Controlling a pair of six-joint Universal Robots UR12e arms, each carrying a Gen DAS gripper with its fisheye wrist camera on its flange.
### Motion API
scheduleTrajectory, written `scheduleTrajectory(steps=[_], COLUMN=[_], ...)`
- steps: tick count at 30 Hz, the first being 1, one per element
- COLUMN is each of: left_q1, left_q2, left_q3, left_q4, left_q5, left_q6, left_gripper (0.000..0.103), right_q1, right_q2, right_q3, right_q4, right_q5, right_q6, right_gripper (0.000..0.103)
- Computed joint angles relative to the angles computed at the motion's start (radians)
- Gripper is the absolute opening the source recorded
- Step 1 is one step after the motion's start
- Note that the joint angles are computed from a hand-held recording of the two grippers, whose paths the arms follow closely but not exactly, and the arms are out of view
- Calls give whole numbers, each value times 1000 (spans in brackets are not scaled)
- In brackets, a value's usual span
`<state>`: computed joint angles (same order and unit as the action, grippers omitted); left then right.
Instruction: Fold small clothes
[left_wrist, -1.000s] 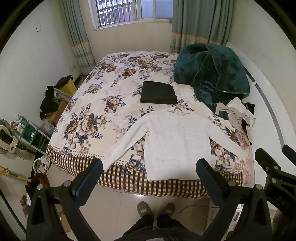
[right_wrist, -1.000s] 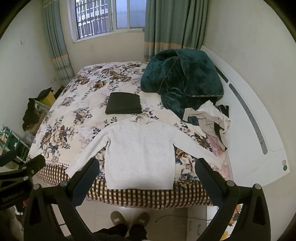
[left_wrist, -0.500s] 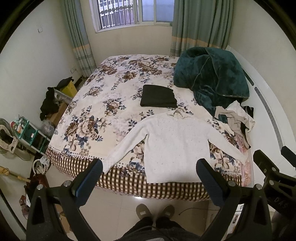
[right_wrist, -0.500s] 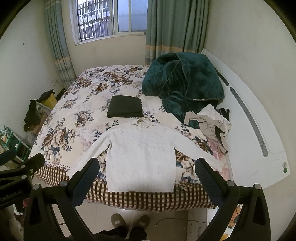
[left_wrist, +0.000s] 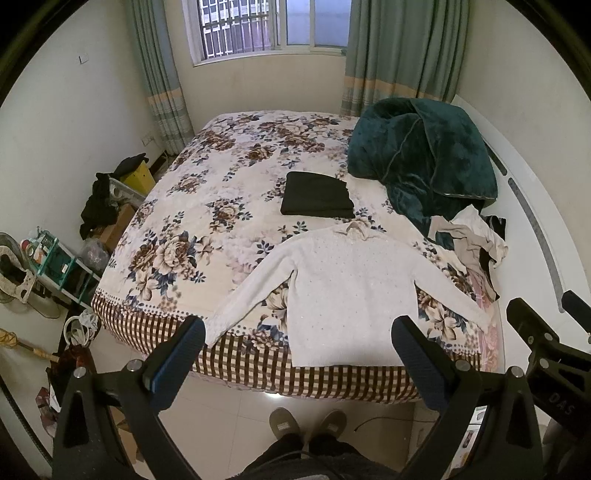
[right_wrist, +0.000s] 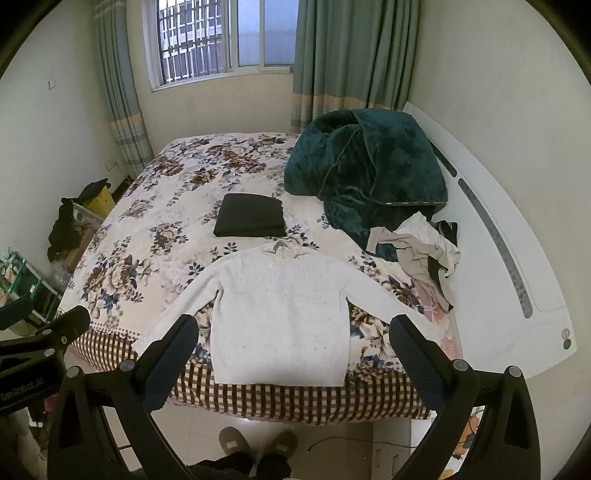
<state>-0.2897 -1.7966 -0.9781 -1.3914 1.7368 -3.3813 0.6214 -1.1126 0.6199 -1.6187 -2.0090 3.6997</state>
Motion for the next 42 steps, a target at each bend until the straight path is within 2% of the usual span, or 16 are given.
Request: scheduleTrajectory(steps=[12,19,30,32,34,39,42], left_q1=[2,2,4,5,7,7,12], left_q2=[-5,-6,-5,-11,-19,-48,-84], left_q3=[14,12,9,18,29,1,-20], left_q4=[6,13,18,12,10,99,158], left_q5=[3,5,-1,-5,-12,15,14], left_q6=[-1,-3,-3,-2,5,46,86], left_gripper=[103,103,103,103,103,103,103], right_q1=[1,-1,1,4,1,-9,-33], right_q2=[9,38,35,24,39,41,26], right_q3=[-21,-84,-79,-54,-85,-61,11], right_q4=[8,35,35,21,42,41,43], right_q5=[-2,-5,-6,-9,-7,-5,-21], right_q6=[-2,-8,-5,-3,1,54,129], right_gripper=[103,103,103,103,103,103,103])
